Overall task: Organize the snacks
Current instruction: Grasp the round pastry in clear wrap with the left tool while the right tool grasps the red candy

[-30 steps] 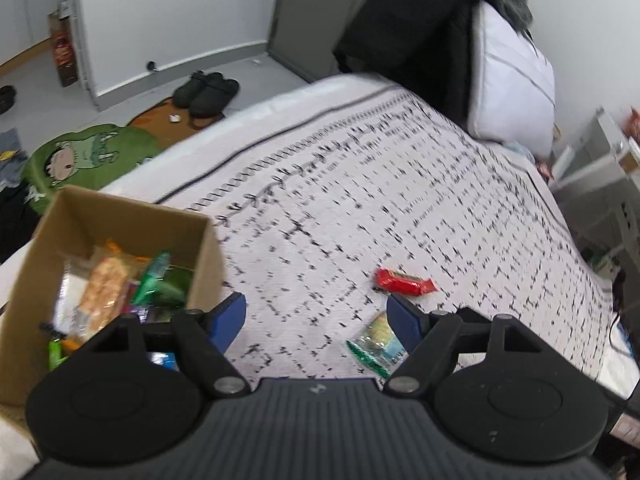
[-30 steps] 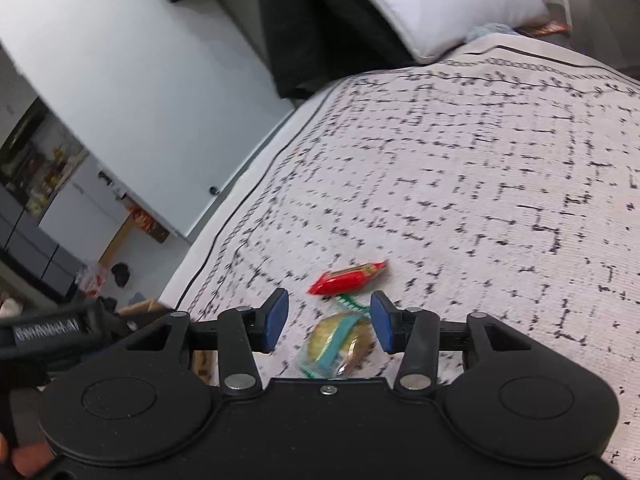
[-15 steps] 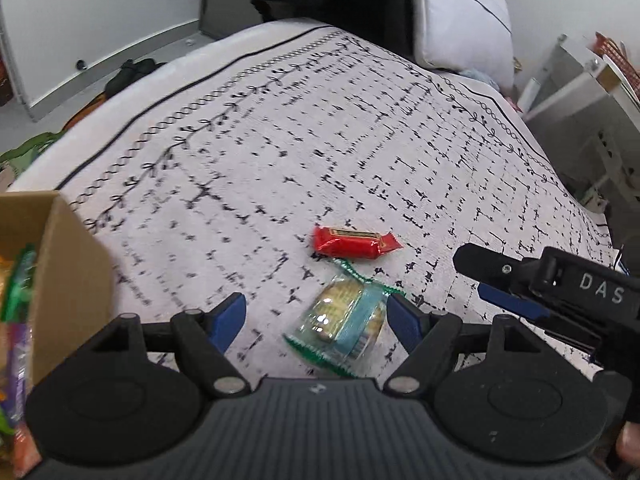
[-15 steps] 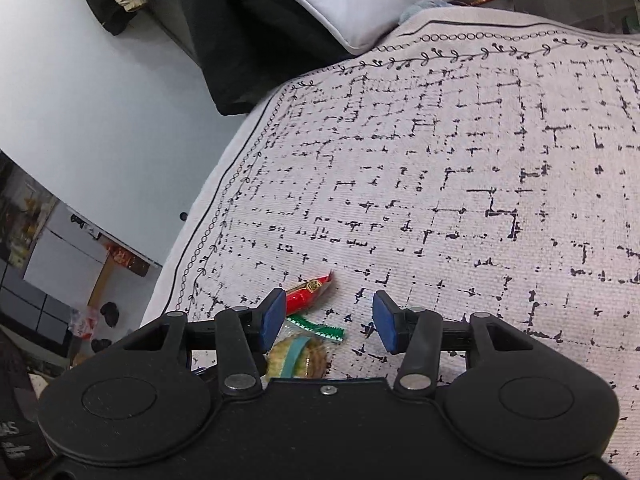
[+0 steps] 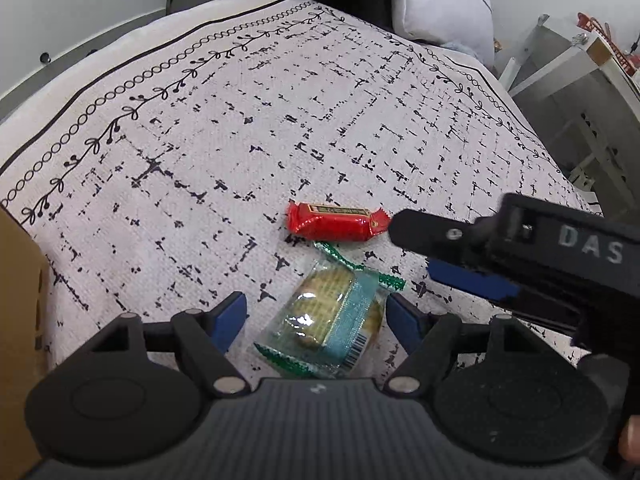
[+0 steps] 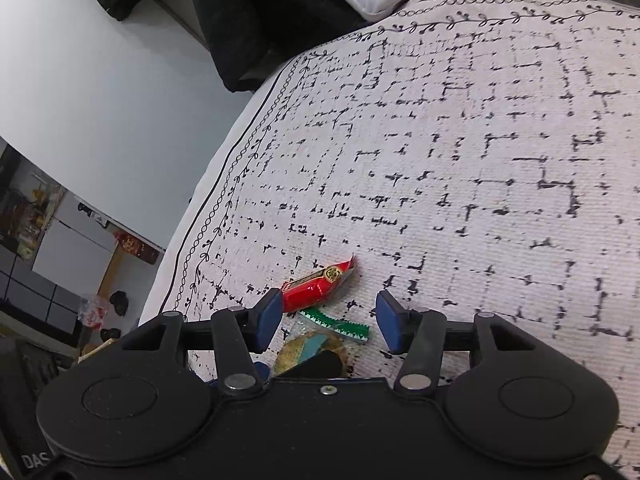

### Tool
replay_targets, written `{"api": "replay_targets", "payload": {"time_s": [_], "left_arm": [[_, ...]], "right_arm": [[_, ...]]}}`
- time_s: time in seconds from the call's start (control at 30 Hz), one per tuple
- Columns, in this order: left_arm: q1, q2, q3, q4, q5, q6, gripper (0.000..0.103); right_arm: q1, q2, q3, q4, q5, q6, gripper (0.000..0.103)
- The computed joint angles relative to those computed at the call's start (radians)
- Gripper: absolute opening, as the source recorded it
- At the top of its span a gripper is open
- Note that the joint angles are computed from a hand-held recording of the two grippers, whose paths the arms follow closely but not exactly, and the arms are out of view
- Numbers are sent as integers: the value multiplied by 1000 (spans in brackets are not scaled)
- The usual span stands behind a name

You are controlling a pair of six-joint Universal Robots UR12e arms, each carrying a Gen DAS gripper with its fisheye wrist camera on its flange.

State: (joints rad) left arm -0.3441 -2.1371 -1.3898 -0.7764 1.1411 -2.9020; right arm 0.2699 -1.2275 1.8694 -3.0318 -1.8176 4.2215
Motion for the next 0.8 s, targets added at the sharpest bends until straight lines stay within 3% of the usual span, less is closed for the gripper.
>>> {"api": "replay_targets", "payload": {"time_s": [0.1,0.17,0.47,0.8], "left_arm": [[-3,0,7,-12,21,2,63],[-2,0,15,-30,35,-4,49],[15,-4,43,-76,65,-102,47],[27,-17,69,-90,67,-140,47]], "right_arm": [[1,12,-8,-9,4,-8,52],[1,20,-14,-11,3,-9,52],[15,50,-56,35,-39,-43,52],[28,84,-102,58,-109,-138,69]]}}
